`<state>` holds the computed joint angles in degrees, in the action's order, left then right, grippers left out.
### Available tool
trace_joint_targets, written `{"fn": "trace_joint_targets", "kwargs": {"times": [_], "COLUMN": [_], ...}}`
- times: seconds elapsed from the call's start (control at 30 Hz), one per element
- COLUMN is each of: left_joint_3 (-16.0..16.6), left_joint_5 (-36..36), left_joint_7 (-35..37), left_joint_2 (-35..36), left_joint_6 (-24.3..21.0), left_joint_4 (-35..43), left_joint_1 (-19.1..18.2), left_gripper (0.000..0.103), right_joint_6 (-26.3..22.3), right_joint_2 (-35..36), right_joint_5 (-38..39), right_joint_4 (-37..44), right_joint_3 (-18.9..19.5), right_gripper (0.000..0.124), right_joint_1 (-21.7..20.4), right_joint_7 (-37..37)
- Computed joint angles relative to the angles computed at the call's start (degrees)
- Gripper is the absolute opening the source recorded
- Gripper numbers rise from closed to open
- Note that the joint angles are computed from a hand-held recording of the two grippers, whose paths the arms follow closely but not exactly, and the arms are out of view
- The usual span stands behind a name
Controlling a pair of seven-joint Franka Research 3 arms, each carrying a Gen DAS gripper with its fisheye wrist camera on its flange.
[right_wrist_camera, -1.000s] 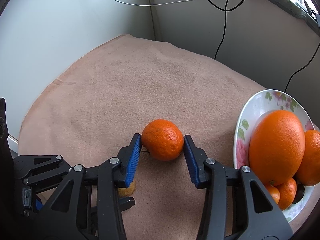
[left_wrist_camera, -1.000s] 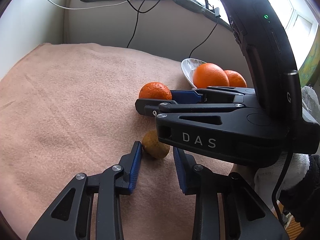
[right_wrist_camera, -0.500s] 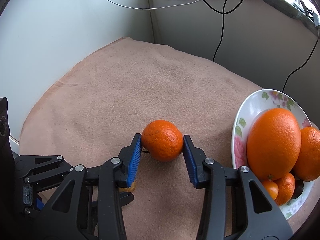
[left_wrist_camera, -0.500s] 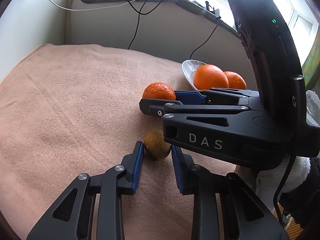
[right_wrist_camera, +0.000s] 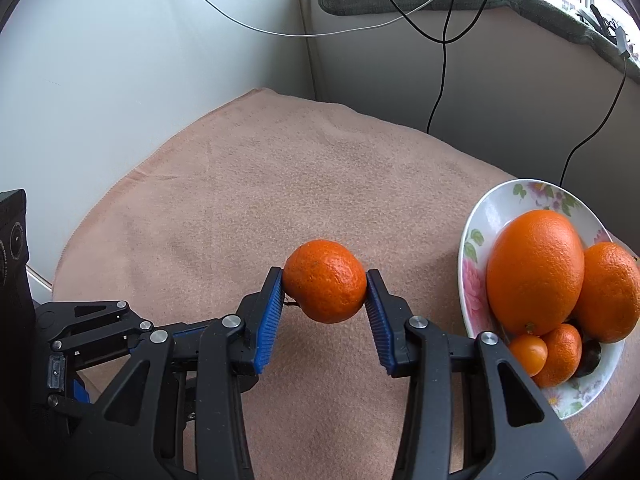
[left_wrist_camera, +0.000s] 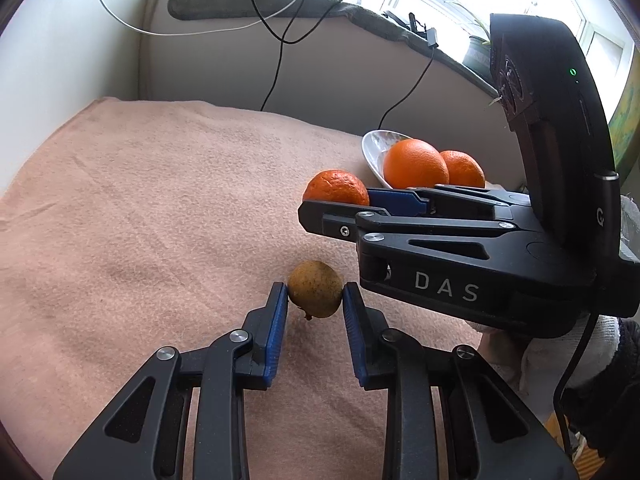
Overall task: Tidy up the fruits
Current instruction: 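Close the right tool on the small mandarin while the left tool closes on the kiwi, then carry the kiwi in the left tool and mandarin in the right tool over the plate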
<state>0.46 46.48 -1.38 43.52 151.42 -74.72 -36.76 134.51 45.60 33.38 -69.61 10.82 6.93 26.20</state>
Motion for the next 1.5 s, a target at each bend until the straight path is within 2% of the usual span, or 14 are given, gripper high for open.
{"fn": "trace_joint_targets", "kwargs": {"times": [0.4,1.0,1.3,1.5], "left_joint_3": [0.52,0.1,0.2,0.31], "left_joint_5": [3.8,0.64,-3.94,-9.03], "left_joint_7": [-2.69,5.34,12.55,19.95], "left_joint_2": [-2.19,3.7,9.8,17.31], "left_joint_6": [-0.34,-2.73,-5.33,-9.01], "left_joint_4": [-1.59,10.36,21.25,34.26], "left_joint_1": [-1.13,-1.88,-2.52,-2.74], "left_gripper": [0.027,0.027,0.027,0.027], "right_joint_6": [1.27,3.04,2.66,2.2], "right_joint_2": [-5.09,-9.52,-8.28,-6.59], "right_joint_5": [5.78,14.13,15.44,15.31], "right_joint_4": [-6.07,-10.66,-8.25,-5.39], "right_joint_3": [0.93,0.0,-0.41,-0.49], "right_gripper": [0.043,0.043,0.043,0.043], "right_joint_1": [-3.44,-8.05,-9.45,-10.24], "right_joint_7": [-4.22,-9.17,-8.89,-7.74]}}
